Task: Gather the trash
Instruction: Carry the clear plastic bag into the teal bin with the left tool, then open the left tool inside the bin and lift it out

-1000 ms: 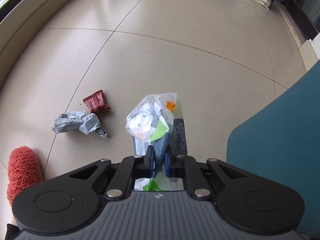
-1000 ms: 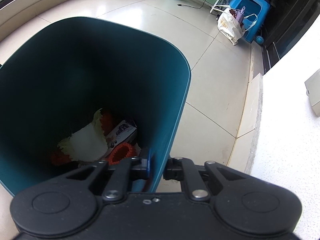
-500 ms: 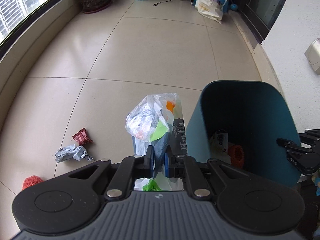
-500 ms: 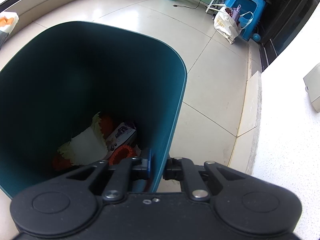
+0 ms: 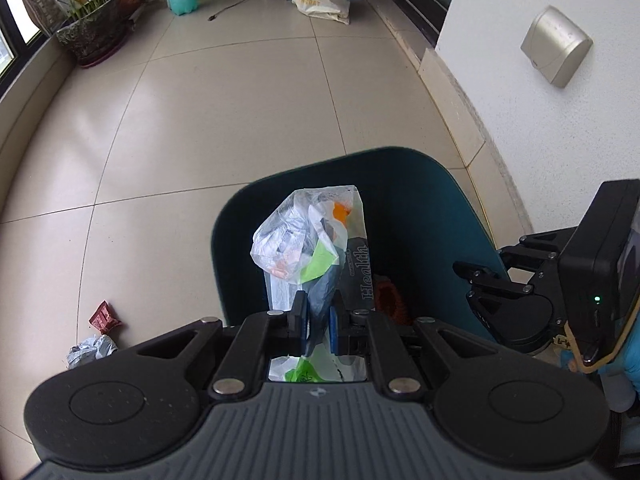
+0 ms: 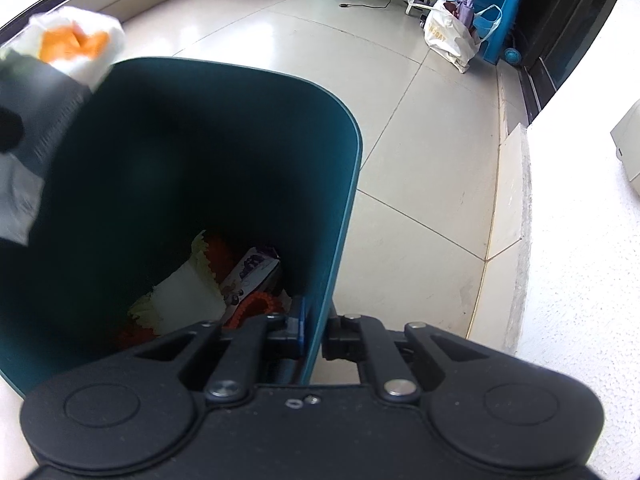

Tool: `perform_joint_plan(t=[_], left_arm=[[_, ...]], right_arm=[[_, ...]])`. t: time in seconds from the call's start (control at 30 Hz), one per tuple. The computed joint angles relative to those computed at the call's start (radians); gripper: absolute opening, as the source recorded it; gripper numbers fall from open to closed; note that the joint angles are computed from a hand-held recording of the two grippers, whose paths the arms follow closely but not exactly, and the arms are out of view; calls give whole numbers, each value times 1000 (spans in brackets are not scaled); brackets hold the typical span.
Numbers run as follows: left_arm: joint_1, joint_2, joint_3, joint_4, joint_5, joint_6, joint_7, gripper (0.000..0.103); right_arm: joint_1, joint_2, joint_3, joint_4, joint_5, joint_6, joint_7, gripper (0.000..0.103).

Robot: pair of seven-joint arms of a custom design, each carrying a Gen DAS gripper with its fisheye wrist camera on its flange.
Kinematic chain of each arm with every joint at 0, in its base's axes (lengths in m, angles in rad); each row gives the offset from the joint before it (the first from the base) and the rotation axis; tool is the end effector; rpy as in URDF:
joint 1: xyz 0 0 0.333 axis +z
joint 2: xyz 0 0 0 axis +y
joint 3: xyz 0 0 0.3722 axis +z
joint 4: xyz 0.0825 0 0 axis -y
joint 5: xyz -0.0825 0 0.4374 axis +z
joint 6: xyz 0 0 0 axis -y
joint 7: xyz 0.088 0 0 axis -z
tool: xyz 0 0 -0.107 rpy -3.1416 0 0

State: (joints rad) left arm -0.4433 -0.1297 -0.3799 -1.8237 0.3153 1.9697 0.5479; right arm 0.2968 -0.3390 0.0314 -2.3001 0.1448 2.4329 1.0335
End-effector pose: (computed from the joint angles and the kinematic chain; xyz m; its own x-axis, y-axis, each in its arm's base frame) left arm 0.4090 -0.4323 0.6602 0.1070 -0.9941 0.0198 -0.8990 -0.1053 -0.4252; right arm 0.4888 0.1685 0.5659 0.6759 -0.7266 0.1236 -0.6153 -0.6486 -0.4480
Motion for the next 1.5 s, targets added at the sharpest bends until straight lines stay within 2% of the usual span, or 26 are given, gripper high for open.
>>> perform_joint_plan(t=[0.27,0.47,0.57,1.1,1.37,1.5], left_arm=[[-26,167,24,73,-48,-36,33,10],[-36,230,47,79,-130,-44,57,10],[-43,238,51,73,-132,-38,58,10],[-34,184,52,-3,-155,70,58,13],[-32,117,40,-51,-105,123,20,13],[-34,77,25,-63,-64,112,-13,13]], right_arm=[[2,3,-8,7,25,-8,-19,6],[2,1,-12,3,38,-6,-36,6],[2,0,-13,0,42,-5,-44,6],[0,4,-3,11,25,-16,-19,7],[-1,4,-3,18,24,-30,-21,7],[-2,-4,2,18,14,-33,-16,8]])
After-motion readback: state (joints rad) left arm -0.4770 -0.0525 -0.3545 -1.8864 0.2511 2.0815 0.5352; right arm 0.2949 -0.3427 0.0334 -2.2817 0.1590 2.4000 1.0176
